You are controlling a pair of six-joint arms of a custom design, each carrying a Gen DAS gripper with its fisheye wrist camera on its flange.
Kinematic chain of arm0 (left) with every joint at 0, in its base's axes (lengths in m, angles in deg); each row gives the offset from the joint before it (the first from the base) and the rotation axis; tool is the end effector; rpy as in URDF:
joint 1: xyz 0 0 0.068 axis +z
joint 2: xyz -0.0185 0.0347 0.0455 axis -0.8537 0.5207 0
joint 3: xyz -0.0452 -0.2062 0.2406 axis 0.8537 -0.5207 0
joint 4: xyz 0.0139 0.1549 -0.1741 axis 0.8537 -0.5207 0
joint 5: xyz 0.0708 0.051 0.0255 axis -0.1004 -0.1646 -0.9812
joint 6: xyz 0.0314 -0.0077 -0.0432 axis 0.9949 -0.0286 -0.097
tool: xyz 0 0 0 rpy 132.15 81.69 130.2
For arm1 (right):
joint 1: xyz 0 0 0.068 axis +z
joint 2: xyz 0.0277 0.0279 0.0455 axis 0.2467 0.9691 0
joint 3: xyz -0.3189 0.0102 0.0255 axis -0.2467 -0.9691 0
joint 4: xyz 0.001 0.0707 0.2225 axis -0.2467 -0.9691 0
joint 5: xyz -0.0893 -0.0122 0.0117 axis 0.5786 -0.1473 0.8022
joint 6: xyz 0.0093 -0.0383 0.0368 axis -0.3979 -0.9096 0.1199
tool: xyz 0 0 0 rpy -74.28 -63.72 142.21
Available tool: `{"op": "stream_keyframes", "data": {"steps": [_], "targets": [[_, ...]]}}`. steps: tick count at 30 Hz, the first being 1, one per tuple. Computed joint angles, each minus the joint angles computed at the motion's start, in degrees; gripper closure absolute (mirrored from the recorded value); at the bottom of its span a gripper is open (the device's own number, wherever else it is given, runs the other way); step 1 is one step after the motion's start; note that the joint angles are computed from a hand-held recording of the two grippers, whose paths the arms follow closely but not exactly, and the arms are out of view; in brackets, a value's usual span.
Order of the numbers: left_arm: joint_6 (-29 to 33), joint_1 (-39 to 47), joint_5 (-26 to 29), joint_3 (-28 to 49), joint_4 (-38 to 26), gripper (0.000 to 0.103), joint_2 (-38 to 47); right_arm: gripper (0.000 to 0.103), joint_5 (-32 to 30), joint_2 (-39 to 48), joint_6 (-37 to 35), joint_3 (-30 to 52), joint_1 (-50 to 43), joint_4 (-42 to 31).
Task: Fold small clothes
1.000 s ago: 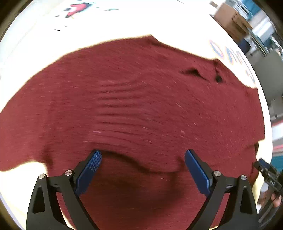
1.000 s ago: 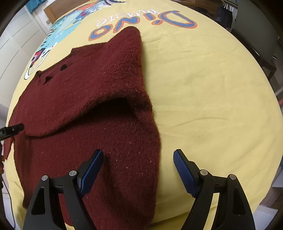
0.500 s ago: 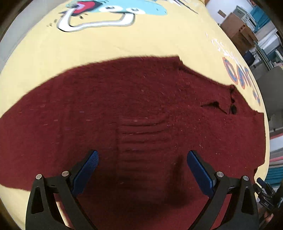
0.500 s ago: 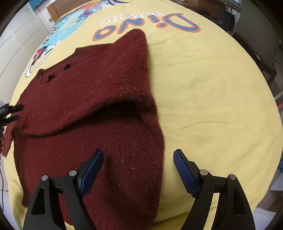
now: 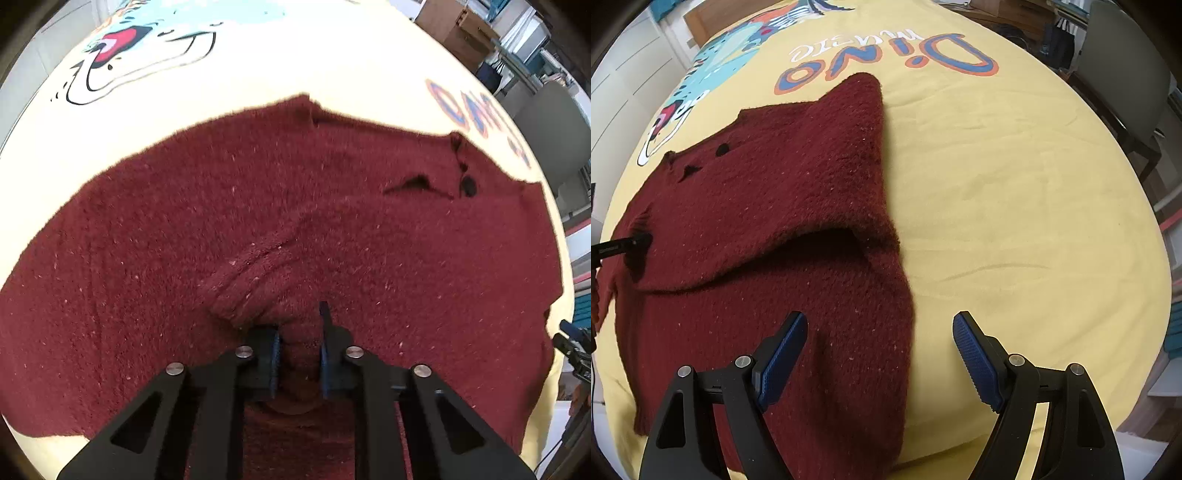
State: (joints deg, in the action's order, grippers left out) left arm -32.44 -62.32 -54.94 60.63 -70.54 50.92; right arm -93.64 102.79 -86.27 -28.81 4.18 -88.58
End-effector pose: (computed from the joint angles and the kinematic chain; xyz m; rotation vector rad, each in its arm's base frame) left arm 0.2810 -0.0212 0.1679 -0.3005 2.8238 -0.1982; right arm 0.3125 -0.0462 0.1708 -0.4044 2.8037 0.2633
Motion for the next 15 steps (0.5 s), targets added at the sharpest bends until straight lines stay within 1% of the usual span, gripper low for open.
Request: {"op": "stream_keyframes", "data": {"steps": [2,3,7,11,13,15], "targets": [[1.5,1.0,0.2,-0.2,-0.6,0.092,-1.7,0.021,-0.1,0.2,0.2,0.9,0.0,-0.2],[2.4,1.9,0.2,-0.8,-1.3,0.092,-3.9,0.021,-0.2,0.4,0.5,1.5,0.1,-0.4],[5.0,5.4,-1.6,-1.1,-2.8,0.092,-8.8,0.021,-1.9,0.7,3.6,4.4,-0.3,0.1],[5.3,7.4,-3.5,-1.2,-3.3,0.092,-9.1,0.021,-2.4,3.4,7.2,9.2,2.1,0.1],[6.4,7.9,-3.8,-0.7,-5.4,0.092,-10.0,0.021,-1.8,4.7,9.3,10.5,3.7,1.6],[5.8,7.6,-4.1,-2.4,-4.7,0.092,-10.5,0.021,-1.2,6.9,11.3,12.5,5.6,2.5]]}}
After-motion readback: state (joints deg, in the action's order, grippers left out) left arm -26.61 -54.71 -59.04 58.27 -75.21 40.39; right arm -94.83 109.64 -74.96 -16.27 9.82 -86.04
